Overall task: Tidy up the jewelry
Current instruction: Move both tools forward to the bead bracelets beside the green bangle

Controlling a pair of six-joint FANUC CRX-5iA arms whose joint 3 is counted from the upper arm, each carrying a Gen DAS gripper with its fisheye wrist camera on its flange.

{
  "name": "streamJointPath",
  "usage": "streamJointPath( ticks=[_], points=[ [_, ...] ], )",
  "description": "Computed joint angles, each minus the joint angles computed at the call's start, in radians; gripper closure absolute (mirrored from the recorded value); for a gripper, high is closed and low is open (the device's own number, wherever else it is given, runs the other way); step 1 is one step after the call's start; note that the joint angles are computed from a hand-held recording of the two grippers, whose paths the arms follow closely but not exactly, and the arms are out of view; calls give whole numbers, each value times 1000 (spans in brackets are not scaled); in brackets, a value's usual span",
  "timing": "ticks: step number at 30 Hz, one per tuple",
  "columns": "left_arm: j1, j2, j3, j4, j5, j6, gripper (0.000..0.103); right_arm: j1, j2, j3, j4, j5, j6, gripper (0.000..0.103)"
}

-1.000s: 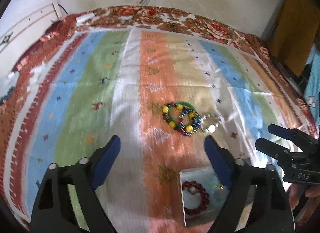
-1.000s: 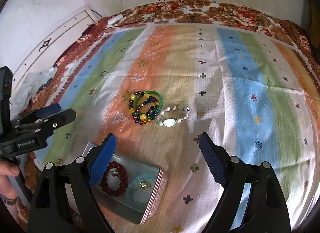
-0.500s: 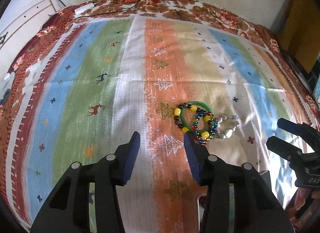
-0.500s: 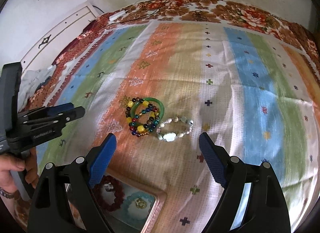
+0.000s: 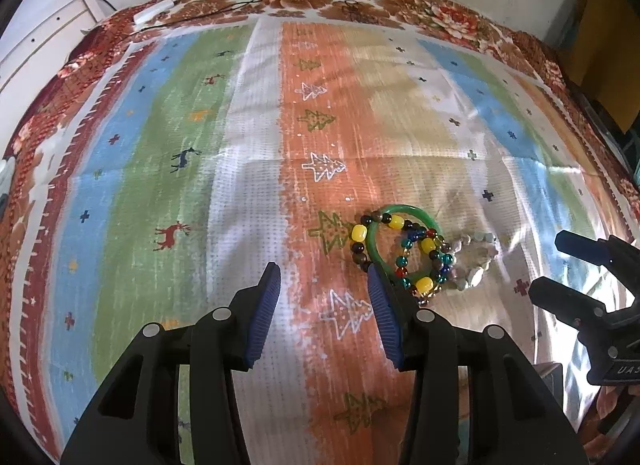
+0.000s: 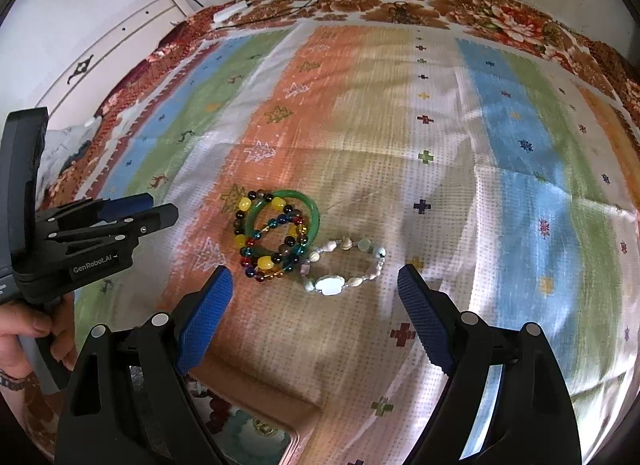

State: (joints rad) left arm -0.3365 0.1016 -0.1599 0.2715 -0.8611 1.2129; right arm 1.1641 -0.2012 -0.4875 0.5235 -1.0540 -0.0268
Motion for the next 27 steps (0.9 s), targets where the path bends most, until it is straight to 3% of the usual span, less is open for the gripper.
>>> streamJointPath(
  ticks=[27],
  points=[
    [-33,158,120,-29,-50,7,56,-139,118,85,-151,78,218,18]
  ],
)
